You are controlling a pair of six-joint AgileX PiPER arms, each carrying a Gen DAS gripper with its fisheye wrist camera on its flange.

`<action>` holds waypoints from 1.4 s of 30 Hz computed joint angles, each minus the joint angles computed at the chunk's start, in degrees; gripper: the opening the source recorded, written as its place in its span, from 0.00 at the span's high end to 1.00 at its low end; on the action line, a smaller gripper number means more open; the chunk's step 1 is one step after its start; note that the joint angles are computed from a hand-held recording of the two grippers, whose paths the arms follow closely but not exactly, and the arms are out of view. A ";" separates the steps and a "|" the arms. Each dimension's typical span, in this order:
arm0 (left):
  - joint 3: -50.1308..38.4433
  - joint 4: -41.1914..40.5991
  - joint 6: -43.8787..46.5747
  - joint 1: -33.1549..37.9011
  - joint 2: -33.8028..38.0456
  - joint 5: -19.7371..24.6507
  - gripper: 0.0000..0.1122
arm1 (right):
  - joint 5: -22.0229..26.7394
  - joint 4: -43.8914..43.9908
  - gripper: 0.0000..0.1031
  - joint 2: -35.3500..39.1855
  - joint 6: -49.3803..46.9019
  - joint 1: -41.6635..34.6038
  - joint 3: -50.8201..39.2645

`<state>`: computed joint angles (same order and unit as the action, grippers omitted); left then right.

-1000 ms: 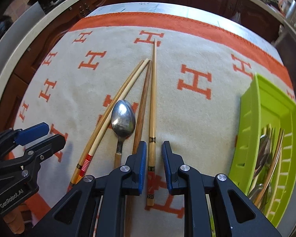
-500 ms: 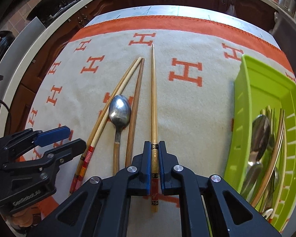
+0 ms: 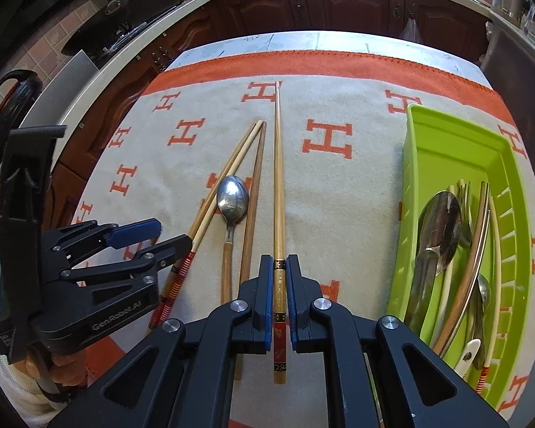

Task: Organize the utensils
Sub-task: 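Grasp a wooden chopstick with the left tool while the right tool grasps another, then carry both chopsticks into the green tray and open both tools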

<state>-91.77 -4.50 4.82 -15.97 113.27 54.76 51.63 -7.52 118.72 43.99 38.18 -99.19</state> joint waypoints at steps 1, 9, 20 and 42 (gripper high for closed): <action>-0.14 1.03 -0.96 -0.59 0.05 -0.06 0.64 | -0.35 -0.02 0.93 -0.40 0.26 0.10 0.54; 1.54 6.79 -5.03 -1.91 -0.61 -0.63 0.66 | -2.80 -1.07 0.94 -4.35 2.58 0.75 5.78; 4.79 6.47 -7.47 -2.85 -3.10 -2.02 0.97 | -7.87 -2.59 0.94 -11.95 7.15 1.17 15.56; -9.08 -10.92 -11.51 -9.04 -8.78 11.33 0.96 | -7.02 -13.86 0.94 -42.12 27.31 -0.70 44.94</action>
